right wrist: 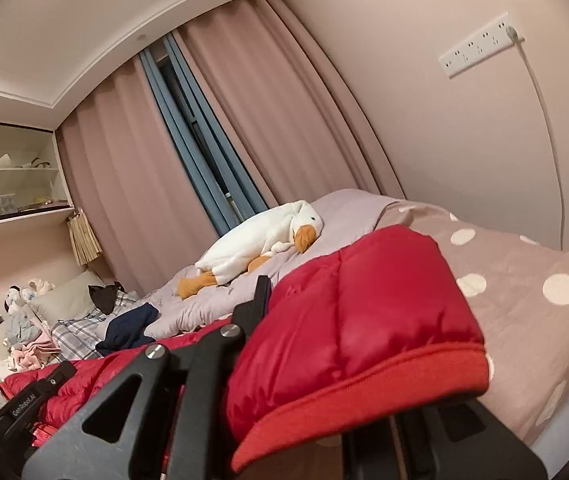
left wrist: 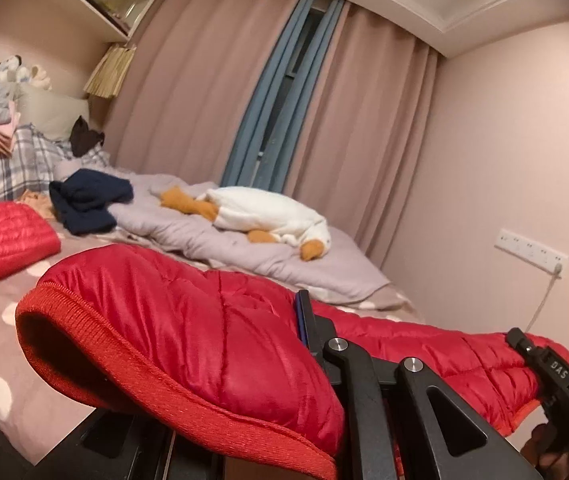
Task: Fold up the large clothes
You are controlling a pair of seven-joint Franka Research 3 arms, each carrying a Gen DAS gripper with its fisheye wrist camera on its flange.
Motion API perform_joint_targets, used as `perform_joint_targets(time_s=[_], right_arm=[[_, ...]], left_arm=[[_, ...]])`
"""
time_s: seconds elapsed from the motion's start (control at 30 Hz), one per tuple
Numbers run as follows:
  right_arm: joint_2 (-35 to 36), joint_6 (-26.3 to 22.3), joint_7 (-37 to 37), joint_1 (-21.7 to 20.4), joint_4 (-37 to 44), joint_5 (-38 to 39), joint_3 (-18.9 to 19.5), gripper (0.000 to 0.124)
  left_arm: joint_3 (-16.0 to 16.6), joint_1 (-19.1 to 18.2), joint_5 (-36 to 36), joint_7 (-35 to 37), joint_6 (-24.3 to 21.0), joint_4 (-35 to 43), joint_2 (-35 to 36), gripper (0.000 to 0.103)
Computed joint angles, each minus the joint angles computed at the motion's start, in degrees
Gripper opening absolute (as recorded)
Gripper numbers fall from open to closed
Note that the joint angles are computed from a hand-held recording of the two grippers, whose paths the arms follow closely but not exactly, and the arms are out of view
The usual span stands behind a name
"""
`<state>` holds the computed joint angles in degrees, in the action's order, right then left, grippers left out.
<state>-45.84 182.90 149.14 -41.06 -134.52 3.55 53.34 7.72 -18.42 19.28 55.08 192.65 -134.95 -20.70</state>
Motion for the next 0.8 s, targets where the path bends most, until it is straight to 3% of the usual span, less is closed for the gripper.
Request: perform_joint_targets(time_s=[0.2,0.3,0.37,0.5,0.63,0.67,0.73,0.8], right_arm=[[0.68,-2.09,-0.04,-0.13,1.09,-1.25,-0.57,0.013],[2.77,-3.62,-0.34,-0.86,2.89,-2.60,-0.28,0.013],[4.15,-4.49,-0.07,-1.64,4.23,-3.76,0.26,0.014],[6.37,-4.82,0.85,-5.96,7.17,-6.59,3.27,0.014],[8.33,-4.11,1.73,-9.44,9.07,-8.11,5.72,0.014],[8.98,-3.87,1.75,-10.32,9.62,-8.43,6.37,0.014],[10.52,-3.95,1.25,-12.38,11.17,-9.31,7.93,0.014],[11.91,-4.79,0.60,-14.07,13.02,-10.26,9.10,0.014]], left_arm=[[3.54,-3.86,0.75,0.61,-0.85,2.77,2.14,0.012],[9.35,-10.59,-0.49,2.75,-3.84,5.96,4.08,0.012],[10.27,-12.06,-2.13,4.16,-4.44,7.05,4.96,0.012],[12.41,-14.69,-5.13,6.97,-5.53,10.17,7.94,0.012],[22.92,-26.93,-11.73,14.88,-6.44,13.20,10.01,0.012],[24.22,-28.46,-12.95,16.28,-6.54,13.76,10.54,0.012],[25.89,-30.42,-15.21,18.79,-7.48,15.51,11.97,0.012],[25.33,-29.87,-16.37,20.44,-7.37,16.58,13.15,0.012]])
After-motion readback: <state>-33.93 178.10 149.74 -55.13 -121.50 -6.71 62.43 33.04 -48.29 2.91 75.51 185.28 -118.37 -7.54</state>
